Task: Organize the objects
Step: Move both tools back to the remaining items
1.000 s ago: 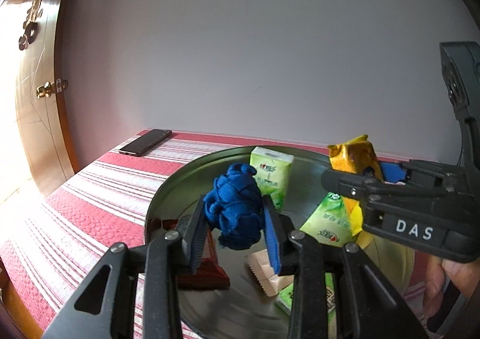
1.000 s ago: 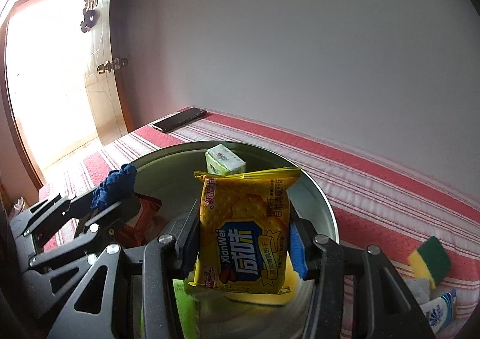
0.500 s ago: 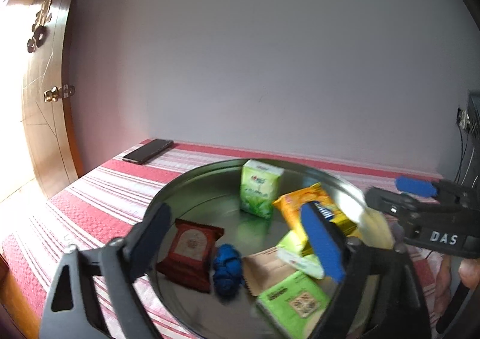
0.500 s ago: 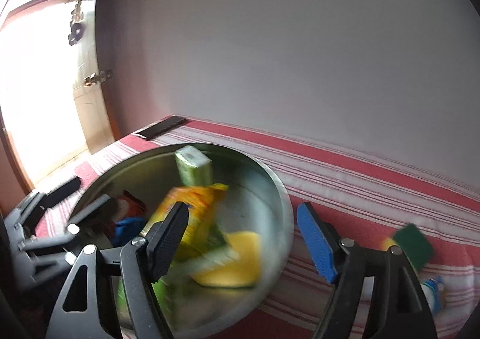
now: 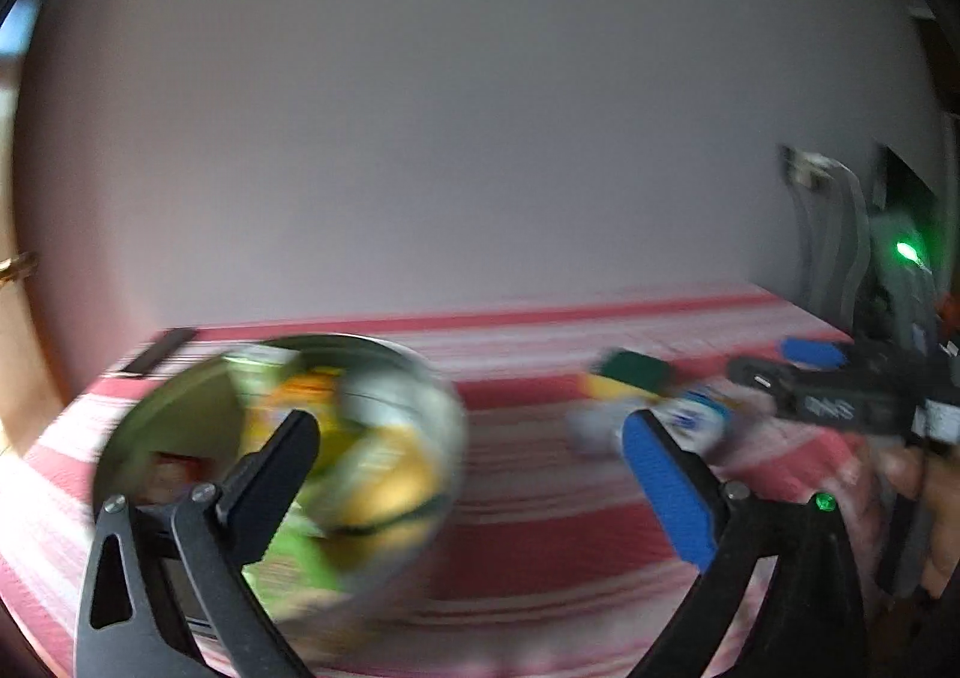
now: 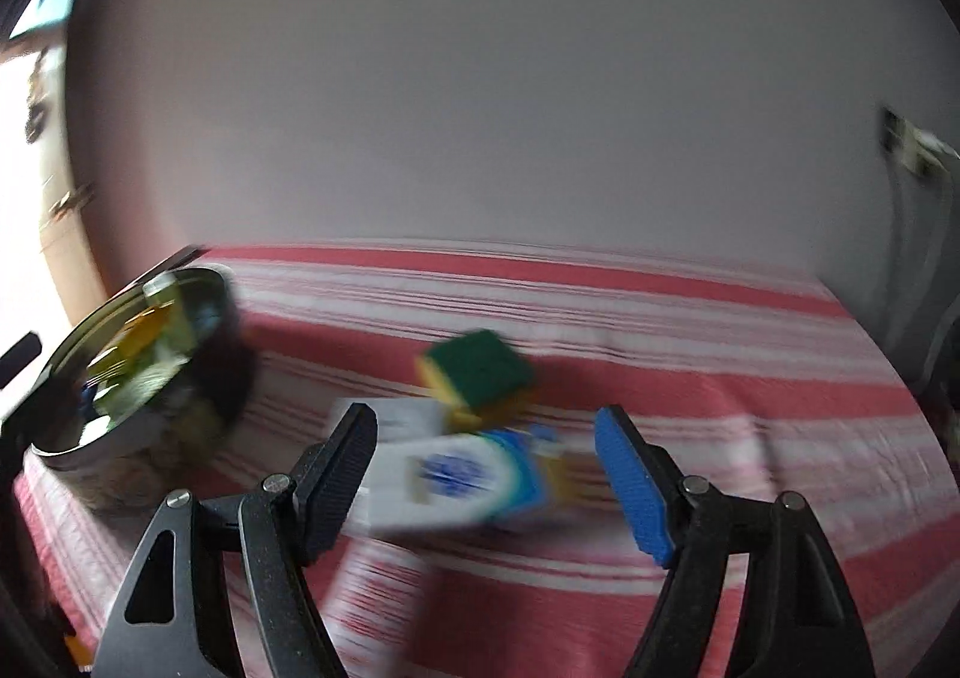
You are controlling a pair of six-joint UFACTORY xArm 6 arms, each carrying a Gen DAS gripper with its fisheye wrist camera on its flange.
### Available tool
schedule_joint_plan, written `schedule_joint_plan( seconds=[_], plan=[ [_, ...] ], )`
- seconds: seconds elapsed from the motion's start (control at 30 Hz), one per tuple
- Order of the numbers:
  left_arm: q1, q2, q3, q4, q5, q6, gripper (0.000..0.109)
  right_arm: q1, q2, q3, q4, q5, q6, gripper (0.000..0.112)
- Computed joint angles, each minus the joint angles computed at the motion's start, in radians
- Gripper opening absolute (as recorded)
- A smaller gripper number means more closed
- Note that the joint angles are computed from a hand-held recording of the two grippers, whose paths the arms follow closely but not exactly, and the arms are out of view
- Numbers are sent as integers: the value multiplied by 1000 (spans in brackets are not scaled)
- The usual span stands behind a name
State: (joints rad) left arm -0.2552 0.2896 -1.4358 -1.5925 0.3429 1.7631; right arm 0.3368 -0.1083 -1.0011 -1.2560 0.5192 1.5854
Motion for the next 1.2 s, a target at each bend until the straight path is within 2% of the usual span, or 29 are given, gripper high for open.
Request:
schedule_joint_plan(
  seconds=[0.07,0.17,0.33,0.4,0.5,0.57,0.6,0.63,0.67,0.7,0.73,0.77,0.87,0.93,1.13,1.2],
  plan=[
    [-37,-2,18,136,17,-115,102,-35,-43,53,-9,-17,39,77],
    [-84,-2,38,272,13,-220,102,-72,-91,113,-33,-39,81,77],
    [-140,34,34,564,29,-470,102,-101,-154,182,-79,-55,139,77],
    [-151,32,46,625,31,-524,102,-115,-171,199,-97,-68,168,77],
    [-151,46,29,720,104,-607,96,-120,-188,214,-114,-75,194,77],
    [-149,66,9,778,138,-662,76,-119,-193,215,-118,-75,194,77],
    [-150,79,-3,803,150,-678,70,-121,-190,215,-125,-79,197,77],
    [-148,91,-16,831,168,-701,53,-121,-188,213,-127,-79,194,77],
    [-140,104,-36,847,210,-720,46,-124,-180,204,-128,-83,188,77],
    [-130,109,-49,834,245,-717,44,-124,-174,198,-125,-84,178,77],
    [-126,106,-50,825,253,-709,38,-123,-167,191,-121,-84,168,77],
    [-124,99,-41,818,248,-690,35,-125,-160,182,-115,-87,152,77],
    [-115,89,-26,802,240,-664,34,-146,-113,132,-84,-131,96,77],
    [-113,80,-8,793,213,-649,34,-161,-54,78,38,-172,-43,77],
    [-82,94,-32,781,217,-633,34,-109,166,-155,318,-4,-411,77],
    [-69,98,-42,770,216,-635,34,-82,225,-213,400,102,-523,77]
  ],
)
